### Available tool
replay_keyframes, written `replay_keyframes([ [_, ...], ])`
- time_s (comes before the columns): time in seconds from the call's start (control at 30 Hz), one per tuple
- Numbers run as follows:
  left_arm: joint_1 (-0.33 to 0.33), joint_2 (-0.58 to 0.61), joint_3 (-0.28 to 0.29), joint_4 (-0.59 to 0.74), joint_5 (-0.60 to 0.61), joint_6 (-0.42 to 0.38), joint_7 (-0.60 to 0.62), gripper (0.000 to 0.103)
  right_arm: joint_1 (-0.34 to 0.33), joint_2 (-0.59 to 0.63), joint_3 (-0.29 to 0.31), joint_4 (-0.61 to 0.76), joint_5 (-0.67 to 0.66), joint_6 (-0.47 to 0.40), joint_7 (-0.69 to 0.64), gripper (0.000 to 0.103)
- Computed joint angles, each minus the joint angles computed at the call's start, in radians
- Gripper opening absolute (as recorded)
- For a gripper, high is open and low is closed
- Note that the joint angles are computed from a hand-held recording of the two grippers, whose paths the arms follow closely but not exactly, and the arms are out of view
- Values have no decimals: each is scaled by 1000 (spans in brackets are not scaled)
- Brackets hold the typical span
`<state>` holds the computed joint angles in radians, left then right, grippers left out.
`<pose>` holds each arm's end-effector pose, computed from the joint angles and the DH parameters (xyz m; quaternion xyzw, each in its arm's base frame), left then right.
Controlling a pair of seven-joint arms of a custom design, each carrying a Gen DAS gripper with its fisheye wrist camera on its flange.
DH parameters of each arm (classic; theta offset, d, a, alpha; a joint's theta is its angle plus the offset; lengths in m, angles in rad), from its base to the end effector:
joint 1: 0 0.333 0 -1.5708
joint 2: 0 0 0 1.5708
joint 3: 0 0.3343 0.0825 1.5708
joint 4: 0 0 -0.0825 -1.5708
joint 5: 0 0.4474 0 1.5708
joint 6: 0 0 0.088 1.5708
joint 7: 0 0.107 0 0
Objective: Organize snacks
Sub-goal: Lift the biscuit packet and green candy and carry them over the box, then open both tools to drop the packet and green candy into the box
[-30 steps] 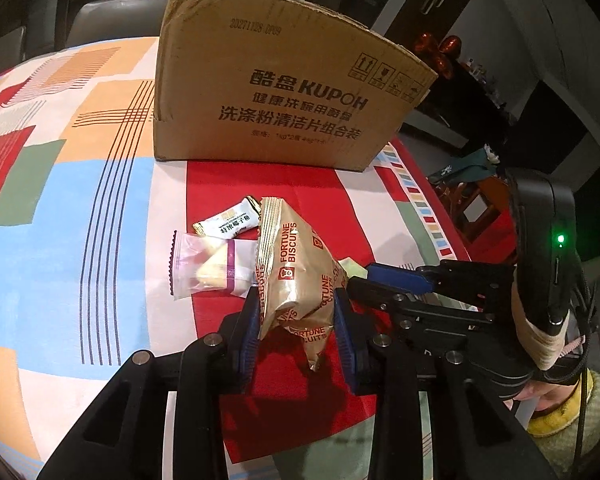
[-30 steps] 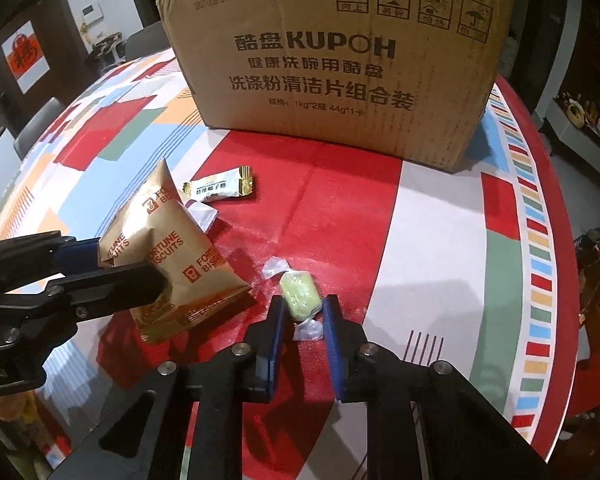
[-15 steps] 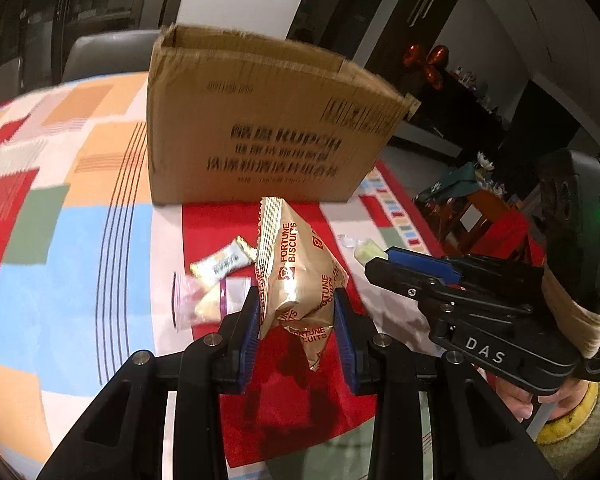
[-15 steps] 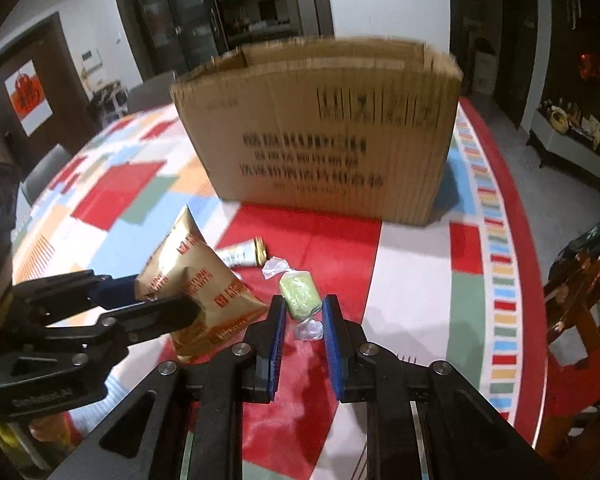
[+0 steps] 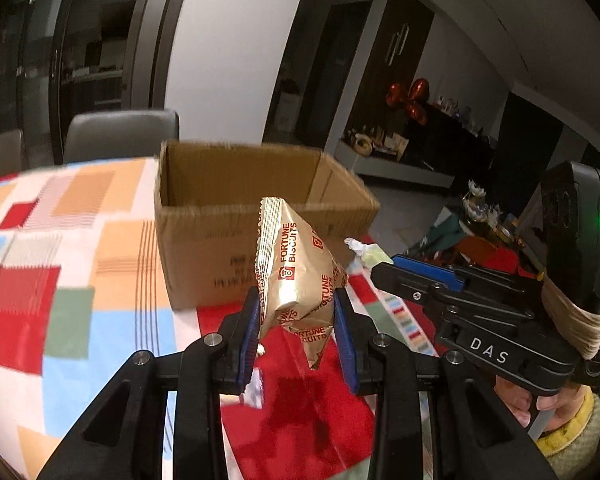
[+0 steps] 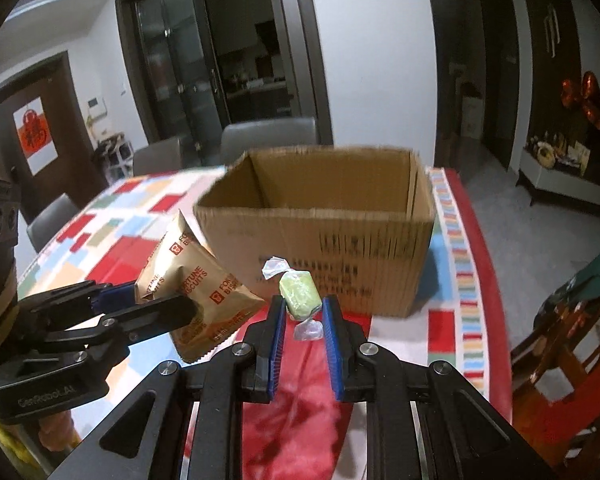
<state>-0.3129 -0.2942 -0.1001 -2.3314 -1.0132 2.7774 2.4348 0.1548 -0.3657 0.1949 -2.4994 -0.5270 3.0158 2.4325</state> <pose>0.5146 -0.1877 0.5114 -0.4736 0.7581 -0.4354 0.1066 0.4692 0.2155 0.4910 -0.6370 0.6358 -0.2407 0.3633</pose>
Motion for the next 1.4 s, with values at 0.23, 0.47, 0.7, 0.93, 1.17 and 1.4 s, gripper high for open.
replay_keyframes([
  [0.23, 12, 46, -3, 86, 14, 58, 14, 34, -108, 17, 70, 82, -110, 7, 102, 20],
  [0.47, 42, 124, -22, 188, 88, 69, -22, 34, -92, 75, 32, 158, -154, -13, 120, 20],
  [0.7, 84, 218, -60, 280, 234, 78, -135, 34, -41, 141, -29, 229, -143, -67, 89, 20],
  [0.93, 120, 296, -85, 355, 407, 83, -286, 36, 0, 208, -75, 308, -128, -117, 47, 20],
  [1.17, 135, 288, -92, 324, 573, 146, -451, 63, 10, 228, -93, 318, -136, -134, 91, 43],
  [1.4, 124, 186, -83, 181, 521, 197, -385, 64, 11, 172, -68, 239, -206, -93, 119, 42],
])
